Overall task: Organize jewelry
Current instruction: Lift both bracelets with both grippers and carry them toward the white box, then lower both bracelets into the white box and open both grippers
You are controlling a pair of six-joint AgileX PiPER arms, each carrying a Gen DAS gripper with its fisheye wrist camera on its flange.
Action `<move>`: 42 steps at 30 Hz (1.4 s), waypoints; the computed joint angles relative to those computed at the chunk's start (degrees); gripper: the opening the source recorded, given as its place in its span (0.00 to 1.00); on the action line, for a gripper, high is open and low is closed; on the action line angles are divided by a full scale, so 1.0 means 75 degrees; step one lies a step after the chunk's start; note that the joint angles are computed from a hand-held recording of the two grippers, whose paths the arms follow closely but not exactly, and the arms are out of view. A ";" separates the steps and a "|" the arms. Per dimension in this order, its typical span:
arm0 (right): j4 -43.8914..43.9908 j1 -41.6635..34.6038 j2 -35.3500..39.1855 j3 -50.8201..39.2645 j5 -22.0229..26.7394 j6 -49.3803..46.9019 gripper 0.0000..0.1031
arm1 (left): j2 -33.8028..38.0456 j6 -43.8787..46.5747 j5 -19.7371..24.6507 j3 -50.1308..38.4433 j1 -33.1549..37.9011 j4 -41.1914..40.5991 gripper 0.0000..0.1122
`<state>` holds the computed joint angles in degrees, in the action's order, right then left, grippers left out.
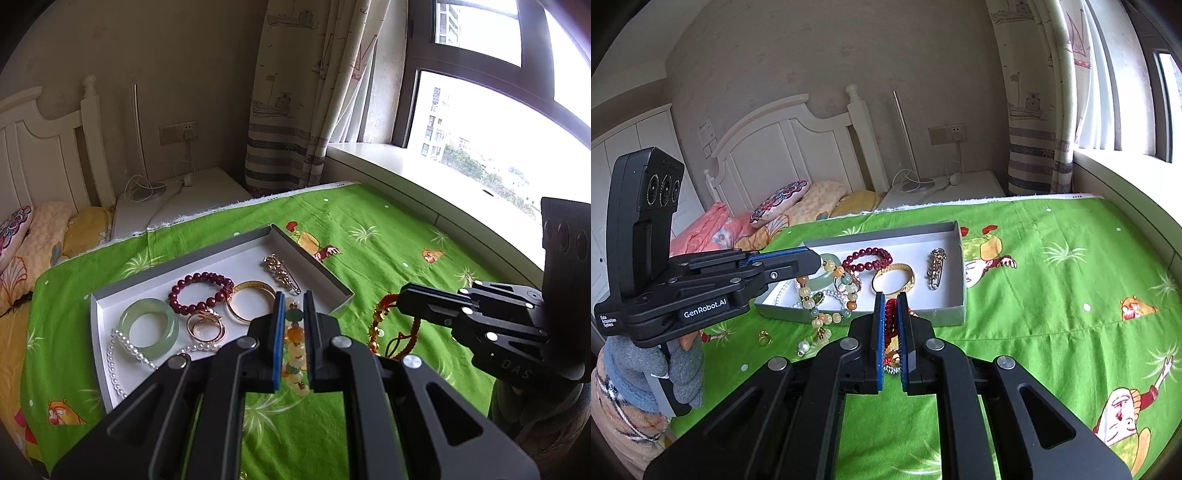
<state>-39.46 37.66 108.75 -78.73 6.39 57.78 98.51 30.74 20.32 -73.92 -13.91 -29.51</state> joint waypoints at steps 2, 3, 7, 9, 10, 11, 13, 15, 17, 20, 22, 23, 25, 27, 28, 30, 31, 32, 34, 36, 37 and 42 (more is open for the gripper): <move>0.0571 -0.0008 0.0163 -0.0344 0.0113 -0.0631 0.08 | 0.0048 -0.0291 0.0013 -0.0165 -0.0005 0.0300 0.08; 0.0757 -0.0009 0.0238 -0.0494 0.0182 -0.0841 0.08 | 0.0078 -0.0519 -0.0007 -0.0244 -0.0024 0.0547 0.08; 0.1959 -0.0054 0.0637 -0.1224 0.0433 -0.2102 0.08 | 0.0311 -0.1276 0.0008 -0.0643 -0.0049 0.1351 0.08; 0.2700 -0.0100 0.0884 -0.1642 0.0569 -0.2827 0.08 | 0.0492 -0.1550 0.0080 -0.0908 -0.0020 0.1587 0.08; 0.2998 -0.0121 0.1019 -0.1884 0.0673 -0.3113 0.08 | 0.0592 -0.1650 0.0125 -0.1049 -0.0001 0.1650 0.08; 0.3258 -0.0148 0.1148 -0.2112 0.0770 -0.3361 0.08 | 0.0690 -0.1706 0.0183 -0.1187 0.0026 0.1664 0.08; 0.3746 -0.0201 0.1373 -0.2496 0.0932 -0.3798 0.08 | 0.0856 -0.1961 0.0212 -0.1406 0.0049 0.1892 0.08; 0.4213 -0.0250 0.1605 -0.2894 0.1086 -0.4186 0.08 | 0.1046 -0.2161 0.0285 -0.1680 0.0092 0.2020 0.08; 0.4553 -0.0300 0.1821 -0.3253 0.1231 -0.4480 0.08 | 0.1265 -0.2415 0.0393 -0.2020 0.0131 0.2189 0.08; 0.5019 -0.0403 0.2213 -0.3944 0.1616 -0.4842 0.08 | 0.1597 -0.2805 0.0609 -0.2634 0.0186 0.2464 0.08; 0.5252 -0.0489 0.2439 -0.4316 0.1797 -0.4985 0.08 | 0.1796 -0.3122 0.0717 -0.3021 0.0184 0.2719 0.08; 0.5317 -0.0522 0.2547 -0.4493 0.1881 -0.4995 0.08 | 0.1914 -0.3319 0.0760 -0.3225 0.0173 0.2888 0.08; 0.5509 -0.0610 0.2781 -0.4830 0.2017 -0.5048 0.08 | 0.2223 -0.3613 0.0925 -0.3722 0.0180 0.3072 0.08; 0.5659 -0.0674 0.3034 -0.5182 0.2155 -0.5061 0.08 | 0.2565 -0.3966 0.1088 -0.4213 0.0165 0.3334 0.08; 0.5708 -0.0709 0.3185 -0.5410 0.2268 -0.5055 0.08 | 0.2740 -0.4137 0.1165 -0.4445 0.0152 0.3470 0.08; 0.5921 -0.0794 0.3586 -0.6081 0.2683 -0.5127 0.08 | 0.3154 -0.4489 0.1417 -0.5015 0.0127 0.3743 0.08; 0.5997 -0.0821 0.3773 -0.6403 0.2896 -0.5117 0.08 | 0.3356 -0.4696 0.1545 -0.5292 0.0104 0.3951 0.08; 0.6079 -0.0842 0.3949 -0.6718 0.3099 -0.5147 0.08 | 0.3547 -0.4875 0.1671 -0.5542 0.0079 0.4135 0.08; 0.6190 -0.0864 0.4173 -0.7118 0.3349 -0.5195 0.08 | 0.3838 -0.5006 0.1892 -0.5897 0.0063 0.4288 0.08; 0.6490 -0.0910 0.4221 -0.7133 0.3306 -0.5407 0.08 | 0.4069 -0.4957 0.2072 -0.6134 0.0053 0.4298 0.08; 0.6608 -0.0935 0.4251 -0.7136 0.3272 -0.5519 0.09 | 0.4073 -0.4952 0.2018 -0.6039 0.0050 0.4314 0.09; 0.5846 -0.0931 0.4268 -0.7002 0.3465 -0.5160 0.12 | 0.3634 -0.5055 0.1304 -0.4988 0.0171 0.4332 0.68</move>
